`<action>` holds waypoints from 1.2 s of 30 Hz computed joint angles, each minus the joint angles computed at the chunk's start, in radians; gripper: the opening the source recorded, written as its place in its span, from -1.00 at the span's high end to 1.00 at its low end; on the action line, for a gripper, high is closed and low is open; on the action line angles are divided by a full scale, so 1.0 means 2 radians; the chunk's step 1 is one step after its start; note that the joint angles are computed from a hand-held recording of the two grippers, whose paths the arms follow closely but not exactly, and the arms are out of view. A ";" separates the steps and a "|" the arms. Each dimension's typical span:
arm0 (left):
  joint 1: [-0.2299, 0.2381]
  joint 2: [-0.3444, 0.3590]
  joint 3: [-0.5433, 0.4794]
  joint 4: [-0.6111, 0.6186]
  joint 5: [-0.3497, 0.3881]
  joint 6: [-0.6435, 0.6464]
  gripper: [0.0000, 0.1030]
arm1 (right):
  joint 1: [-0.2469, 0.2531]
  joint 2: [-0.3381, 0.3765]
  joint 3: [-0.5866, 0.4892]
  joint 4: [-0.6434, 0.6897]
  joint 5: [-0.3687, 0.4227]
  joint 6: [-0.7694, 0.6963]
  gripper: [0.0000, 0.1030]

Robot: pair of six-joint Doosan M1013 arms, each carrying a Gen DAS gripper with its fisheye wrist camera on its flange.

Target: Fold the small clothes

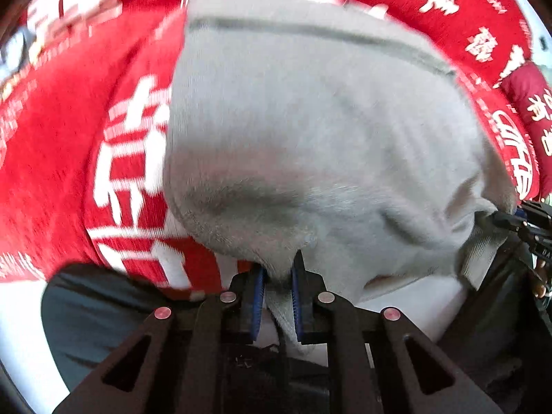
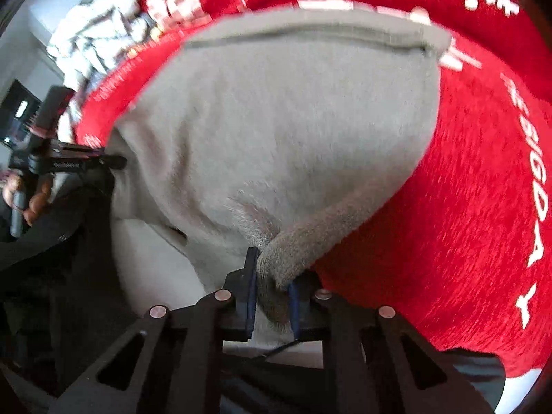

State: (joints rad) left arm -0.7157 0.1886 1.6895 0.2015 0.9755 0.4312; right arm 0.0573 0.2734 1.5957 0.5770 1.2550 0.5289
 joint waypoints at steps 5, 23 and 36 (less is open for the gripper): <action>-0.024 -0.007 -0.003 0.082 -0.006 -0.028 0.71 | -0.011 -0.007 0.001 0.041 -0.010 -0.028 0.69; 0.077 -0.002 0.029 0.052 -0.145 -0.100 0.68 | -0.009 0.096 -0.109 0.110 -0.003 0.195 0.58; 0.046 0.007 0.014 0.045 -0.133 -0.035 -0.55 | -0.013 0.067 -0.054 0.074 0.052 0.098 -0.35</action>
